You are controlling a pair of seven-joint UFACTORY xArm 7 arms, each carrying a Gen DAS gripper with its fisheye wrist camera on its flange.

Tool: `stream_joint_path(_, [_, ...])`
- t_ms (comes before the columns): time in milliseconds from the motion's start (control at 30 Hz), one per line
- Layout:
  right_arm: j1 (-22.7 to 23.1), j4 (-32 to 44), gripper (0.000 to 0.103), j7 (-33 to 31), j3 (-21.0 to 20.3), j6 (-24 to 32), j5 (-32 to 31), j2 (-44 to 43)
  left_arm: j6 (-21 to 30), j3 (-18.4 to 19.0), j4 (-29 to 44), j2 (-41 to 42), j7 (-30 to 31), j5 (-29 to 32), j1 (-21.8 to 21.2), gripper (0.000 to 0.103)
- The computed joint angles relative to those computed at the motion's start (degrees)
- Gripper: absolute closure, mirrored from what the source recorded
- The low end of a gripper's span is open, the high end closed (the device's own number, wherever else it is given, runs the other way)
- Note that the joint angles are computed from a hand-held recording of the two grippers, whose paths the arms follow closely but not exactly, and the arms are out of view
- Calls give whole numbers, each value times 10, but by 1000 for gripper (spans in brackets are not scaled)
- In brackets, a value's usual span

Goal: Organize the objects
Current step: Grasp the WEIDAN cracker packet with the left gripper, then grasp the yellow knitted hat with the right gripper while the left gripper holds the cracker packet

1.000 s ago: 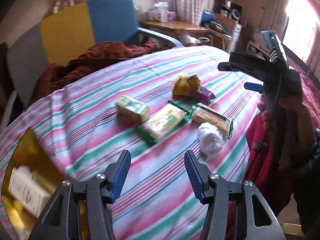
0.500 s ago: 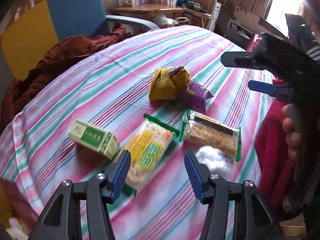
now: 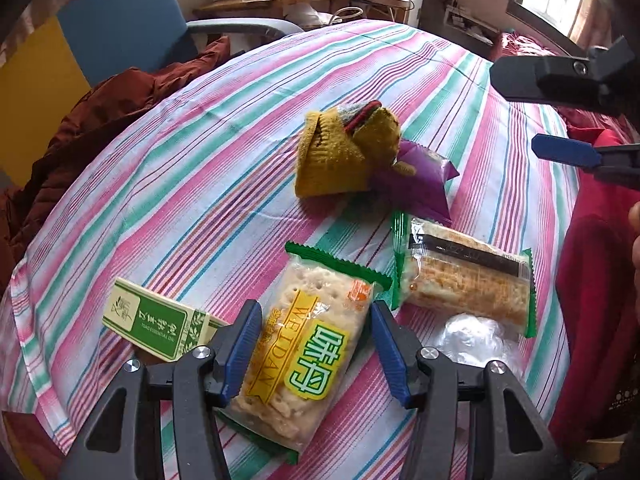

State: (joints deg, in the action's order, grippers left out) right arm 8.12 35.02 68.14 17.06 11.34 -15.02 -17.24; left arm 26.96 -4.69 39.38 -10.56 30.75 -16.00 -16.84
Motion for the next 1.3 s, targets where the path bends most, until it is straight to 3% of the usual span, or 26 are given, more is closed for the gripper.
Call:
stream_joint_path(167, [5, 2, 0, -5, -3, 4, 2, 2, -11, -20, -51, -51, -71, 54, 11, 54])
stream_joint_path(467, [13, 10, 0, -18, -3, 15, -2, 6, -20, 5, -177, -190, -193, 48, 12, 52])
stream_joint_path(767, [31, 0, 0, -27, -26, 5, 33, 10, -71, 38, -208, -201, -189, 49, -16, 52])
stream_joint_path(933, [7, -16, 0, 6, -15, -5, 38, -2, -104, 58, -202, -172, -168, 33, -32, 52])
stream_joint_path(1067, [18, -5, 0, -8, -23, 13, 48, 10, -127, 60, -213, -171, -162, 26, -38, 52])
stream_joint_path(1233, [6, 20, 0, 6, 0, 54, -2, 16, -141, 70, -215, -167, -160, 16, -48, 52])
stream_joint_path(1300, [37, 37, 0, -43, -20, 61, 12, 31, -138, 78, -217, -171, -154, 9, -54, 52])
